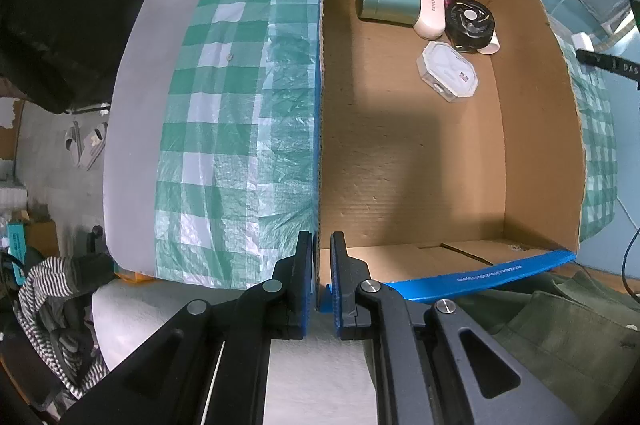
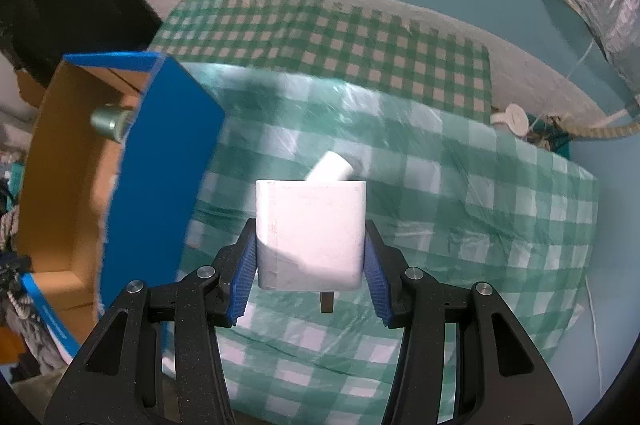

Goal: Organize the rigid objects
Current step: 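Carry the charger into the box and release it beside the case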

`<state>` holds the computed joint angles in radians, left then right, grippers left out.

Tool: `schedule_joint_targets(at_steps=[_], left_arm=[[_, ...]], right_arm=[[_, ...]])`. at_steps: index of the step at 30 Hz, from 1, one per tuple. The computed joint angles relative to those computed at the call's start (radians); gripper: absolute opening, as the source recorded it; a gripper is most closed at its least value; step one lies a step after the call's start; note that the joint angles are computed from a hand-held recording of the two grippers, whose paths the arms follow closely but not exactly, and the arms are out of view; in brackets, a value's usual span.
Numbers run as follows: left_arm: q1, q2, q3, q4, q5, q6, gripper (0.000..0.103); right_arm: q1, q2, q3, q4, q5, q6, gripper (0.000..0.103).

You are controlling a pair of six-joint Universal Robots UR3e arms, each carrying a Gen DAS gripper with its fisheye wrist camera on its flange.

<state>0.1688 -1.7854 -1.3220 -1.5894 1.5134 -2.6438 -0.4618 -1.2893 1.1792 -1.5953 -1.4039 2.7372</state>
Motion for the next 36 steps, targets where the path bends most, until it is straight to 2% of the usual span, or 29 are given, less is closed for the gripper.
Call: schedule_joint_targets(at_steps=[22, 36], left_arm=[[0.0, 0.008, -0.007, 0.004, -0.003, 0.014, 0.008], [-0.003, 0.008, -0.009, 0.007, -0.002, 0.011, 0.008]], right_arm=[[0.207, 0.175, -0.403, 0.162, 0.064, 0.05, 0.049], [0.343, 0.251, -0.436, 0.139, 0.015, 0.063, 0.049]])
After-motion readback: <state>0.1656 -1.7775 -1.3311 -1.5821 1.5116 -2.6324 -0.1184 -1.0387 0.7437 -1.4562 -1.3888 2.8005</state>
